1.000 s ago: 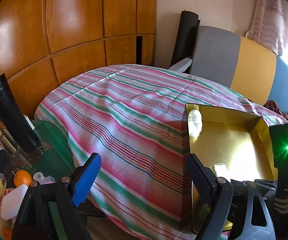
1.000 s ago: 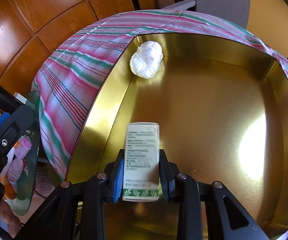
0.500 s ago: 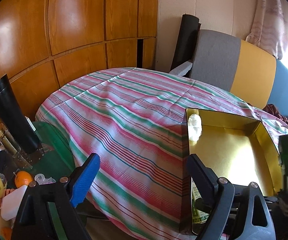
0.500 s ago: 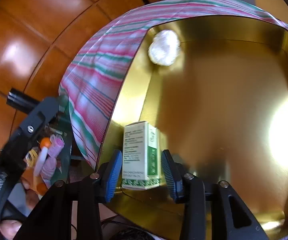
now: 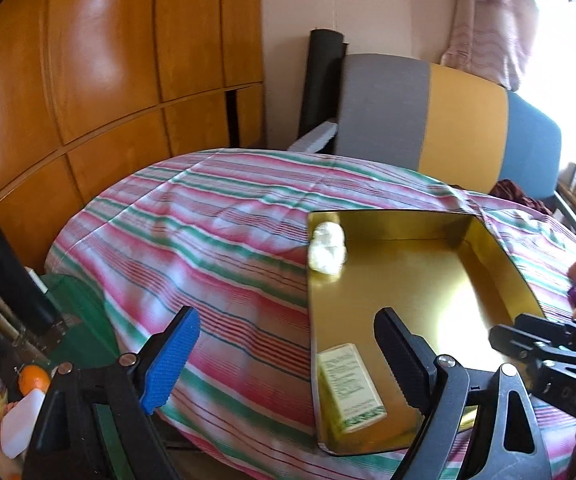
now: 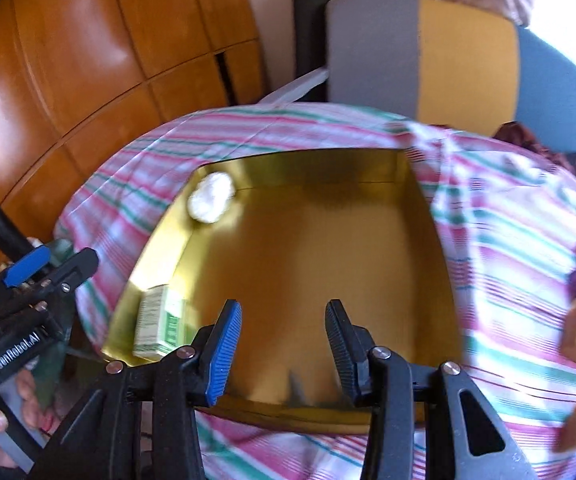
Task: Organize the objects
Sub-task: 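Lower the small green box into the gold box and open the right tool, then grasp the yellow sponge with left tool while right tool reaches toward the purple packet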
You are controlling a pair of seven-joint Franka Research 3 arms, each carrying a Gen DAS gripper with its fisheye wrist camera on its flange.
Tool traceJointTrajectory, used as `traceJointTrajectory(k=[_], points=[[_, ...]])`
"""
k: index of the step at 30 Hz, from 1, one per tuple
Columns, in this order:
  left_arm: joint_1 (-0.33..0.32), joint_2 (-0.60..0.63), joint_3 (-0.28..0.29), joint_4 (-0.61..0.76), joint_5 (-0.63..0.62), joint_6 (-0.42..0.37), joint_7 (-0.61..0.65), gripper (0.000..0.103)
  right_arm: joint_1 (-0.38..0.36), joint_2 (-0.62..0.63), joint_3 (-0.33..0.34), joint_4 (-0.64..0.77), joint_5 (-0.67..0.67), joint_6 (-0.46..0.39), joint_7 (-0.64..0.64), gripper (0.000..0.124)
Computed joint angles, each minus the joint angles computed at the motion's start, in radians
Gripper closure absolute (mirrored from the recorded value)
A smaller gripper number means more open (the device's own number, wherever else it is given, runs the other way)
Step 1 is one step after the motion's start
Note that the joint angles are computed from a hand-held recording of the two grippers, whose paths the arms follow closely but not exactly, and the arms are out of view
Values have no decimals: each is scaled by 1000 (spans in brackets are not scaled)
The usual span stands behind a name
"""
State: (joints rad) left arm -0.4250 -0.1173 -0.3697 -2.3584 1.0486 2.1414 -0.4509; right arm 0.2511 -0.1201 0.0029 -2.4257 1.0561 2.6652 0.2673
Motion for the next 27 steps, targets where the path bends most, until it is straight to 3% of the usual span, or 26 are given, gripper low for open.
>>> traceJointTrajectory(k=[9, 13, 23, 27], points=[[-20, 94, 8, 119, 67, 36, 81, 14, -93, 6, -63, 7, -42, 25, 38, 79], [-31, 151, 25, 203, 118, 100, 157, 14, -161, 26, -94, 26, -117, 34, 99, 78], [-100, 406, 90, 538, 123, 296, 417, 13, -356, 130, -164, 148, -289, 23, 326, 73], [-150, 530, 117, 705, 73, 318, 542, 8, -419, 175, -176, 215, -317, -8, 423, 71]])
